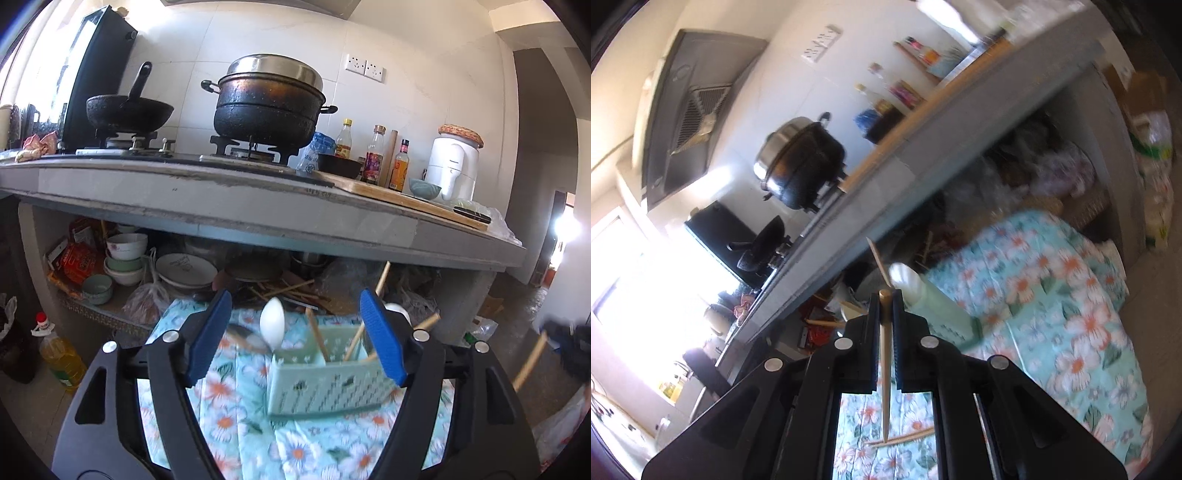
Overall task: Organize utensils
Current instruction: 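Lower the chopstick into the holder and open the left tool while the right tool carries its chopstick over, then lower the chopstick into the mint holder with the right tool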
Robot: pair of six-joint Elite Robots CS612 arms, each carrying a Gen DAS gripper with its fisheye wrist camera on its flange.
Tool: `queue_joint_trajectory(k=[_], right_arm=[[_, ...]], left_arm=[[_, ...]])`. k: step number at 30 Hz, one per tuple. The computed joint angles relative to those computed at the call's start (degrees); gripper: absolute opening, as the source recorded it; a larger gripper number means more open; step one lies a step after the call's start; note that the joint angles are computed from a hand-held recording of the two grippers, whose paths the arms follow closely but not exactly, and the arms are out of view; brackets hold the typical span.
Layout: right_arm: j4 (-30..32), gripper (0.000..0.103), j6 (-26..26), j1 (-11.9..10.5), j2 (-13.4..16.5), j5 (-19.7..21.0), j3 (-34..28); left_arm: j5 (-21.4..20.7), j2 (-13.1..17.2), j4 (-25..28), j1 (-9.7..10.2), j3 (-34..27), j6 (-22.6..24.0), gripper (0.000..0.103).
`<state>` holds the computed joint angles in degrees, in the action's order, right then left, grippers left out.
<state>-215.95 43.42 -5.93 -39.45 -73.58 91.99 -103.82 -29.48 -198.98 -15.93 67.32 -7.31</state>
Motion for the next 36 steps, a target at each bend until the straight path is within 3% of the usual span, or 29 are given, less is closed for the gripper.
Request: queue_joint_trajectory(k=[6, 11, 15, 22, 26, 30, 33, 36], right_arm=[[2.07, 0.007, -9.46, 1.15, -0.95, -2.5, -6.55], [7.4, 0.007, -16.0, 2.11, -0.04, -5.59, -14.44], [13.66, 0.007, -20.32, 3.22, 2.52, -10.43, -21.03], [23.78, 0.007, -22.03, 4.35, 8.46, -12.99, -30.73], [28.42, 0.007, -22.17, 4.51, 10.66, -11.36, -33.1], [31.39, 0.011, -22.88, 4.12, 10.62, -8.21, -32.4], [27.98, 0.027, -21.36, 3.47, 9.47, -6.56, -29.94], [23.7, 0.034, -18.68, 2.46, 8.2, -3.47, -27.15]], left_arm=[[-3.02, -3.02, -0.54, 1.2, 7.66, 1.86, 0.074], [-3.75, -3.71, -0.45, 1.79, 11.29, 2.0, 0.077], [-3.99, -3.83, 1.09, 2.11, 12.72, 1.01, 0.077], [-3.35, -4.32, 0.66, 2.18, 14.09, 2.9, 0.079], [-3.23, -4.41, 0.07, 1.94, 14.36, 4.11, 0.08], [-3.77, -4.31, 0.62, 1.7, 14.26, 4.78, 0.08], [-4.31, -4.18, 1.18, 1.63, 13.94, 4.95, 0.08], [-4.76, -3.93, 1.41, 1.55, 13.52, 4.49, 0.08]])
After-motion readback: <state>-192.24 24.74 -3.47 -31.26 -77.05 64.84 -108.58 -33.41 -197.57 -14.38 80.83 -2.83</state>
